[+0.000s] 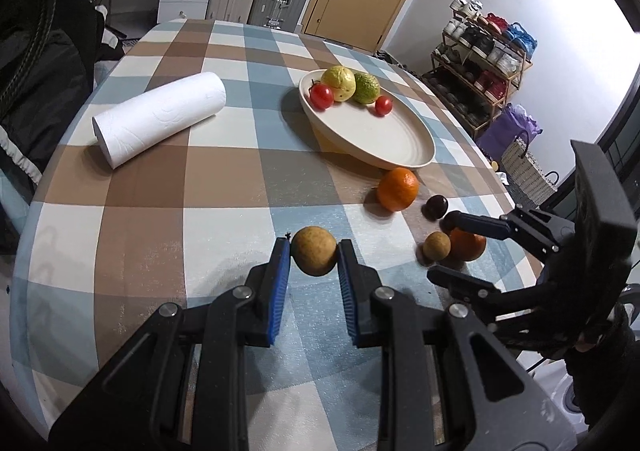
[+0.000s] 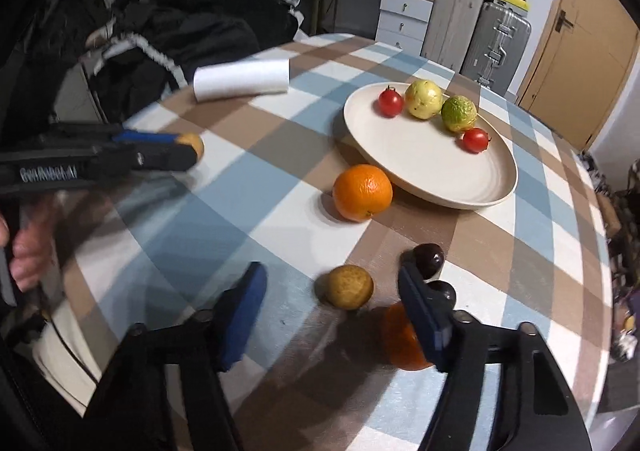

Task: Organize fruits
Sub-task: 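Lift the brown fruit with the left tool while the right tool approaches another brown fruit, then close the right tool on the second brown fruit while the left tool holds its fruit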

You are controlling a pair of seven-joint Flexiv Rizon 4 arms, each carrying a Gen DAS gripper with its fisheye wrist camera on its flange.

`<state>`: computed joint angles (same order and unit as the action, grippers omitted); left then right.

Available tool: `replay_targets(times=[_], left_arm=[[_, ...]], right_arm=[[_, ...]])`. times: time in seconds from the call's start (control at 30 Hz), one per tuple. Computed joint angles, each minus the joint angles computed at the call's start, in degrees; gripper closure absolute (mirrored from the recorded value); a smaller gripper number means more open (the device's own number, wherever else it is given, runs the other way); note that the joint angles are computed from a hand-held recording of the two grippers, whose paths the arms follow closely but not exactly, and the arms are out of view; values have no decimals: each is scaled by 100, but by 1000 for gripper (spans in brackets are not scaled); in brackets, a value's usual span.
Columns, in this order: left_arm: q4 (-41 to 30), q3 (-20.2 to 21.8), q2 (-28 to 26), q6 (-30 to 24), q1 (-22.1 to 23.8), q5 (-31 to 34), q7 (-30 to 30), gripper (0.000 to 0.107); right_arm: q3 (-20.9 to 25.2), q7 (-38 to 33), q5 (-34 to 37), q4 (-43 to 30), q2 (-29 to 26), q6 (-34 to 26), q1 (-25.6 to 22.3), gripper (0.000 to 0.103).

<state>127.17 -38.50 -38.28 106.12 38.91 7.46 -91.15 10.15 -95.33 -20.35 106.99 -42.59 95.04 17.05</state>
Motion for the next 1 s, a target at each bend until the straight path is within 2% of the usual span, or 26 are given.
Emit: replay_targets(times=[0.07,0.1,0.2,0.3,0.37,0.47,0.67,0.8,0.87,0.93,1.0], left_arm=[[-14,-29,-37,-15,28,-5,-9,85],[-16,-3,-35,-2,5,-10,-9,85],[-43,63,-29,12,-55,9,27,85],[-75,14,-76,2,-28,38,77,85],[-88,0,-90,17,-33,39,86,85],[-101,10,-91,12,-67,30,84,85],[-126,37,-80,-54,-114,-32,108,85],[-176,54,-97,-95,-160,-77,153,85],[-233,53,-108,-126,-190,-116,180,85],[-296,19,-135,-171,-181,-156,209,85],[-409,24,-159,-245,-224,-237,242,85]], right_arm=[[-487,60,-2,89,42,112,411,44],[-508,45,-26,94,45,86,431,49],[-697,77,-47,104,53,33,598,53],[-1102,122,-66,173,61,105,943,62],[-1326,160,-45,205,55,172,1127,65],[-1209,237,2,125,46,84,1015,75],[-889,259,-13,27,9,38,730,76],[-737,323,77,22,-4,258,589,76],[-344,288,49,-41,-17,222,242,76],[-154,292,65,-66,-15,271,66,76],[-413,375,176,-11,26,561,266,76]])
